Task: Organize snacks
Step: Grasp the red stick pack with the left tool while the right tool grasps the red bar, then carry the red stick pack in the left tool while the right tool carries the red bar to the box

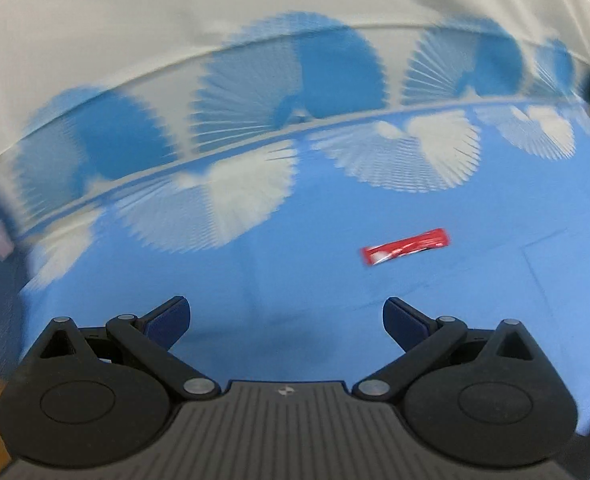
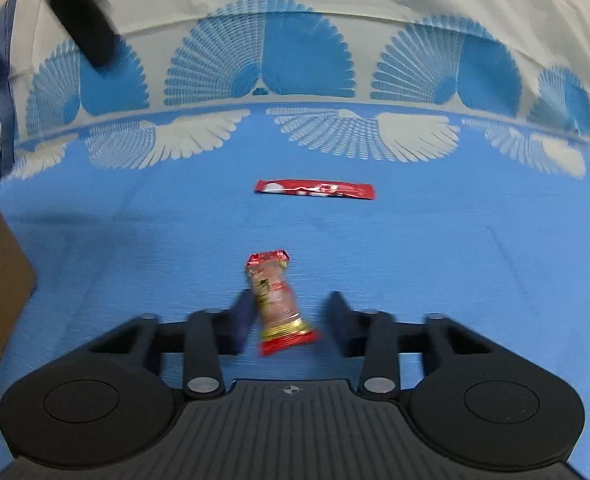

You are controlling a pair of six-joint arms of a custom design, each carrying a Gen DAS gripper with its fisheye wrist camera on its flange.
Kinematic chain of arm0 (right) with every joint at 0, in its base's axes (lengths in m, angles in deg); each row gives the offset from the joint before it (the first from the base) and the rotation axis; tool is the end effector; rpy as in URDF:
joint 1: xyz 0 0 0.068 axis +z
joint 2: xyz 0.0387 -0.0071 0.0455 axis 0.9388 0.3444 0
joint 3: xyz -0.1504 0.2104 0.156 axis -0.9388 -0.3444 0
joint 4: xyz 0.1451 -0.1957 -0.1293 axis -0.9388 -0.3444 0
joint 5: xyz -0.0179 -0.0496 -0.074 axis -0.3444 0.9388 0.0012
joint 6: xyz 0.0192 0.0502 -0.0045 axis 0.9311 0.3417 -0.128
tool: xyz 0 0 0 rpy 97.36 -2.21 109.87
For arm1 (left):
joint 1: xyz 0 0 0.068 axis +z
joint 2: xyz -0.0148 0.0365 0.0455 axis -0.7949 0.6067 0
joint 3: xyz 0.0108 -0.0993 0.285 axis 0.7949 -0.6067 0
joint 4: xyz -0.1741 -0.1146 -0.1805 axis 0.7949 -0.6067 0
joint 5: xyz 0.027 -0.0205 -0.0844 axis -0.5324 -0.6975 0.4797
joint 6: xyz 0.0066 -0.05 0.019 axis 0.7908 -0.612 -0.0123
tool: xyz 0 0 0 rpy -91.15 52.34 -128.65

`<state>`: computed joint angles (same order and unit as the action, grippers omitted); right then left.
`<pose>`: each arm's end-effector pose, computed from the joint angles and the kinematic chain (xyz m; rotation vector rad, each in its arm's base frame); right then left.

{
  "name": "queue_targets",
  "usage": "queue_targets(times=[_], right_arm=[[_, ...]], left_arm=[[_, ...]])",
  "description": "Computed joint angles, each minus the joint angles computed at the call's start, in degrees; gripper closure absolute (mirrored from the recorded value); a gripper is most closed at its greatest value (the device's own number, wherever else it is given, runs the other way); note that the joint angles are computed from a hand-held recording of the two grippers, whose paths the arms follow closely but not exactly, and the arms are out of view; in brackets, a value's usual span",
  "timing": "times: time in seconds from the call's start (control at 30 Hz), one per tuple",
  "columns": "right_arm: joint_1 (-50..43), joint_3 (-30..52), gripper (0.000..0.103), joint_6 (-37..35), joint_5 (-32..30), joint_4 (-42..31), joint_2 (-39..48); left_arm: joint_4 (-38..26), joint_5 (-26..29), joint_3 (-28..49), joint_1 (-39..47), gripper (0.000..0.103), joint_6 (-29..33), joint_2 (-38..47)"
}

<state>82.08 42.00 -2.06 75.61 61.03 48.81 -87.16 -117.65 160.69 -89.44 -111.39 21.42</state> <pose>0.2712 0.0633 0.1837 -0.3013 2.1820 0.2554 0.3029 -0.2054 0.3171 0.0087 2.5264 0.2431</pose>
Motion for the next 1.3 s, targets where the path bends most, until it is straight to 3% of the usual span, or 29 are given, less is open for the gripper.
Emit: queue_targets(times=[0.1, 0.2, 0.4, 0.47, 0.5, 0.57, 0.6, 0.63, 0.67, 0.77, 0.9, 1.07, 1.2, 1.3], right_arm=[[-5.6, 0.2, 0.078, -1.8, -1.5, -3.4, -1.9], [-13.7, 1.3, 0.078, -4.2, -5.1, -7.9, -3.2], [-23.2, 4.6, 0.067, -9.1, -12.2, -10.1, 0.4], [-23.2, 4.5, 0.055, -9.6, -13.2, -8.9, 1.4], [-22.6, 3.7, 0.052, -10.0, -12.8, -7.6, 1.4], [-20.9, 1.7, 0.055, -11.5, -10.0, -4.4, 1.1], [-20.2, 0.9, 0.060, -11.7, -8.9, -3.5, 0.6], [-19.7, 0.4, 0.074, -11.4, -8.8, -3.1, 0.2], [-19.5, 0.5, 0.079, -11.0, -9.0, -3.3, 0.2], [-18.7, 0.9, 0.083, -10.4, -8.4, -6.5, -1.6], [-20.1, 1.4, 0.083, -8.1, -9.3, -15.5, -8.4], [-26.0, 3.1, 0.083, -7.7, -13.4, -33.0, -24.4], [-34.2, 9.5, 0.083, -12.7, -23.3, -54.4, -37.3], [-45.5, 17.4, 0.083, -24.5, -35.3, -74.5, -43.3]], left_arm=[[8.6, 3.0, 0.7, 1.7, 0.000, 8.7, 5.8], [12.4, 7.2, 4.4, 2.9, 0.000, 15.1, 12.9], [9.9, 12.5, 15.8, 4.7, 0.000, 19.6, 26.6], [9.7, 14.3, 17.6, 5.3, 0.000, 19.5, 28.9], [9.8, 15.8, 17.8, 5.8, 0.004, 17.7, 28.9], [9.9, 18.5, 17.5, 6.5, 0.029, 14.1, 28.0], [11.1, 17.8, 16.0, 6.1, 0.066, 14.1, 26.7], [10.9, 18.5, 15.4, 5.9, 0.093, 14.8, 25.8], [9.6, 19.5, 15.5, 5.7, 0.093, 14.4, 25.4], [11.3, 18.8, 9.5, 4.1, 0.094, 12.5, 20.3], [12.0, 17.3, 1.7, 1.0, 0.094, 7.4, 10.7], [6.1, 10.3, -5.2, -8.9, 0.094, -1.8, -5.7], [-5.6, 1.6, -4.9, -23.0, 0.094, -14.5, -16.3], [-20.7, -5.7, -0.5, -37.3, 0.094, -31.0, -20.2]])
